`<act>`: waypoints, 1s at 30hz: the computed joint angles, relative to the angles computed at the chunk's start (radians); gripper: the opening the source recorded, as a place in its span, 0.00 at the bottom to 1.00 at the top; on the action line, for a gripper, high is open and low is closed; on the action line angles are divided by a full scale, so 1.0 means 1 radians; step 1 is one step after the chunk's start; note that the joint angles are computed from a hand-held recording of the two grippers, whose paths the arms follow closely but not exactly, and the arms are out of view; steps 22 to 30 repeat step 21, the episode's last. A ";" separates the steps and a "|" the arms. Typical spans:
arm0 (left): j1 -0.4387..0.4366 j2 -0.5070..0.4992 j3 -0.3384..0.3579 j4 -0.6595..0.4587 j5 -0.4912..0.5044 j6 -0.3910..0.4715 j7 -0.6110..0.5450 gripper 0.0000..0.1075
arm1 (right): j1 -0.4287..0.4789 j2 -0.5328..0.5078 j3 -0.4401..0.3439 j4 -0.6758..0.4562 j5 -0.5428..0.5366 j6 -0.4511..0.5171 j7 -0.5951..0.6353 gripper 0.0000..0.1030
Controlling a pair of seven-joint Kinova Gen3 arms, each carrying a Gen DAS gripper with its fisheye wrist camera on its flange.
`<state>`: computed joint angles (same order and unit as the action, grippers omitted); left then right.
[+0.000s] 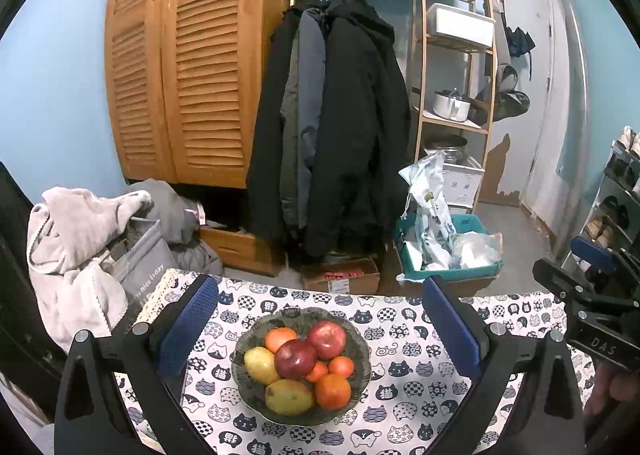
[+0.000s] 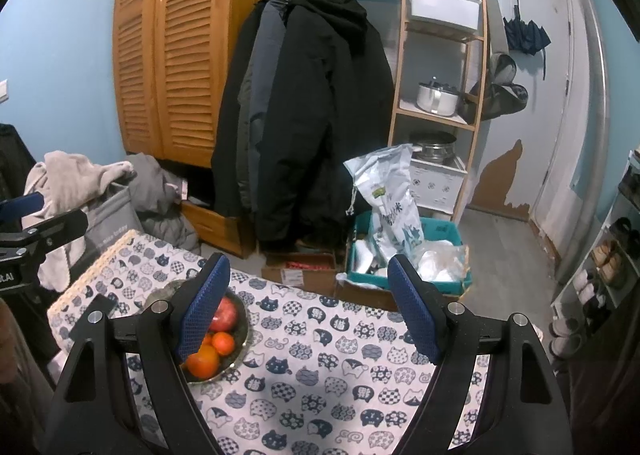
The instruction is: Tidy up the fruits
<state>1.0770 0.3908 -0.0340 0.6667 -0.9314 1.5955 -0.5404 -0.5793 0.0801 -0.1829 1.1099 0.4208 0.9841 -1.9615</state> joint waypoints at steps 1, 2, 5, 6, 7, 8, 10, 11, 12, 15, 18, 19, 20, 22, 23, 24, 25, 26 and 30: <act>-0.003 0.001 0.001 -0.002 0.003 0.000 -0.003 0.95 | -0.001 0.001 0.000 -0.001 0.001 0.001 -0.001 0.77; -0.003 0.000 0.001 0.002 0.004 0.000 -0.003 0.95 | -0.001 0.001 0.000 -0.002 0.000 0.002 0.000 0.77; -0.003 0.005 0.000 -0.009 0.003 0.004 -0.011 0.95 | -0.001 0.001 0.000 -0.002 0.001 0.002 -0.002 0.77; -0.002 0.003 -0.002 -0.005 0.002 0.004 -0.012 0.95 | -0.001 0.001 0.000 -0.001 0.000 0.002 -0.002 0.77; -0.002 0.000 -0.003 0.001 0.000 0.003 -0.013 0.95 | -0.001 0.001 0.000 -0.001 0.000 0.002 -0.002 0.77; -0.002 -0.003 -0.003 0.007 -0.001 0.001 -0.012 0.95 | -0.001 0.001 0.000 -0.002 0.000 0.002 -0.001 0.77; -0.004 -0.003 0.000 0.009 -0.003 0.001 -0.014 0.95 | -0.001 0.001 0.001 -0.001 -0.001 0.002 -0.001 0.77; -0.004 -0.007 0.000 0.016 -0.004 -0.001 -0.013 0.95 | -0.001 0.000 0.001 0.000 -0.001 0.001 -0.001 0.77; -0.005 -0.004 0.002 0.011 -0.005 0.001 -0.015 0.95 | -0.001 0.001 0.000 -0.002 -0.001 0.002 0.000 0.78; -0.007 -0.010 0.004 0.022 -0.008 -0.003 -0.022 0.95 | -0.002 0.001 0.001 -0.003 0.001 0.003 -0.001 0.77; -0.010 -0.013 0.011 0.027 -0.013 -0.006 -0.027 0.95 | -0.002 0.000 0.000 -0.003 0.001 0.004 -0.003 0.77; -0.010 -0.010 0.012 0.022 -0.014 -0.003 -0.027 0.95 | -0.002 0.000 0.000 -0.004 0.001 0.004 -0.002 0.77; -0.011 -0.012 0.012 0.025 -0.013 -0.007 -0.027 0.95 | -0.002 0.000 0.000 -0.002 0.001 0.004 -0.002 0.77; -0.011 -0.013 0.012 0.027 -0.013 -0.007 -0.026 0.95 | -0.002 0.001 0.000 -0.005 0.000 0.006 -0.001 0.77; -0.011 -0.013 0.012 0.027 -0.013 -0.007 -0.026 0.95 | -0.002 0.001 0.000 -0.005 0.000 0.006 -0.001 0.77; -0.011 -0.013 0.012 0.027 -0.013 -0.007 -0.026 0.95 | -0.002 0.001 0.000 -0.005 0.000 0.006 -0.001 0.77; -0.011 -0.013 0.012 0.027 -0.013 -0.007 -0.026 0.95 | -0.002 0.001 0.000 -0.005 0.000 0.006 -0.001 0.77; -0.011 -0.013 0.012 0.027 -0.013 -0.007 -0.026 0.95 | -0.002 0.001 0.000 -0.005 0.000 0.006 -0.001 0.77; -0.011 -0.013 0.012 0.027 -0.013 -0.007 -0.026 0.95 | -0.002 0.001 0.000 -0.005 0.000 0.006 -0.001 0.77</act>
